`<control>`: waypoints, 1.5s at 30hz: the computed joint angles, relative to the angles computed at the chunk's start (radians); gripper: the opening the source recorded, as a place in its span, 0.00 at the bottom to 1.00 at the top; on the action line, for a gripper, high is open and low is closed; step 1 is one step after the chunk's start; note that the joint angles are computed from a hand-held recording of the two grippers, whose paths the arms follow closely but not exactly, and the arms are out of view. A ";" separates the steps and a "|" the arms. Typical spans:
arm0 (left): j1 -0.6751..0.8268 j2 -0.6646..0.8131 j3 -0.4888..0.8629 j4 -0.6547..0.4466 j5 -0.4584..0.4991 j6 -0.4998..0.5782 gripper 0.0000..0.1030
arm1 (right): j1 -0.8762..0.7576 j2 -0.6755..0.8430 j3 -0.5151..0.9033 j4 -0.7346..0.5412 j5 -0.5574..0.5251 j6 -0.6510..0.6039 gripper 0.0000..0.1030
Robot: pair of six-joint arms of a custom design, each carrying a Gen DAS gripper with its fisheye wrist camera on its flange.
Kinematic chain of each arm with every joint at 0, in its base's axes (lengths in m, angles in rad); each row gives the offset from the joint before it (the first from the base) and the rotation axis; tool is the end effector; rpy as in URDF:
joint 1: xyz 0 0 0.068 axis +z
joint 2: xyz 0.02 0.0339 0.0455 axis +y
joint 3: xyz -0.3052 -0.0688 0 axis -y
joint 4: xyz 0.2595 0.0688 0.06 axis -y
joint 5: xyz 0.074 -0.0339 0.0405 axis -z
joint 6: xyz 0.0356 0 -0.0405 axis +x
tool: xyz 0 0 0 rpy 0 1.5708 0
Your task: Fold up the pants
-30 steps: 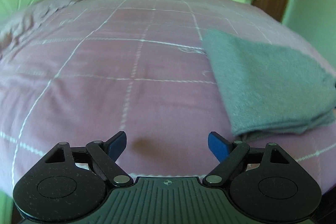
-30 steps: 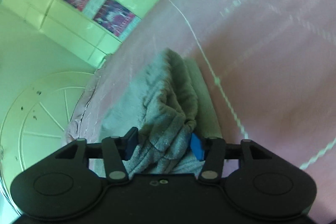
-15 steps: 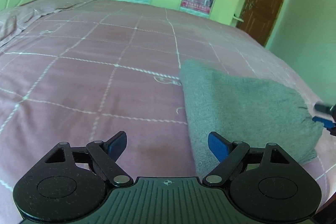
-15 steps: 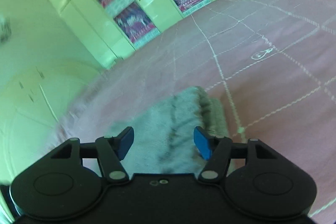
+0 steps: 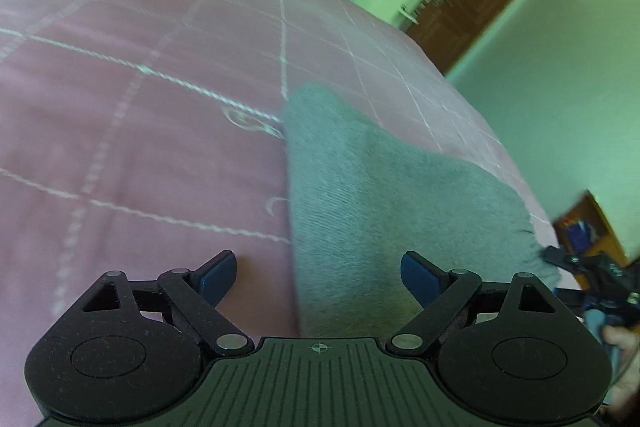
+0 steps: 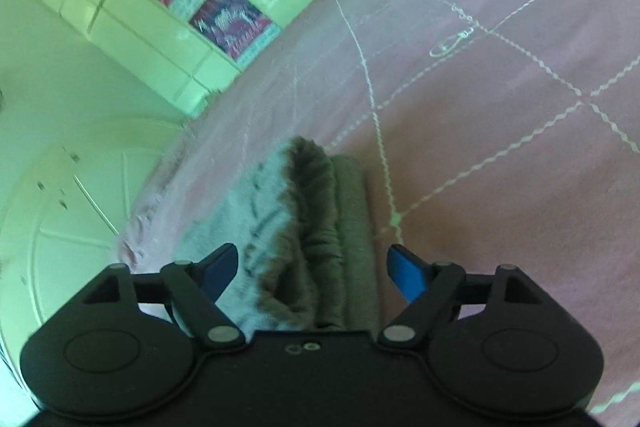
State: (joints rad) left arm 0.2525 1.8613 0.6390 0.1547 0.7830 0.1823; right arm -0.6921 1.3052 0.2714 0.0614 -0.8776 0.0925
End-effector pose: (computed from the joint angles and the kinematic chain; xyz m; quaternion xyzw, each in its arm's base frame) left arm 0.2970 0.0507 0.0956 0.0635 0.8980 -0.3112 0.3044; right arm 0.1551 -0.0930 0.1358 0.2150 0.8472 0.3091 0.3748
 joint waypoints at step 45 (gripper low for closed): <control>-0.071 0.221 0.221 0.189 0.322 -0.398 0.27 | 0.179 0.100 0.339 -0.287 -0.180 -0.037 0.36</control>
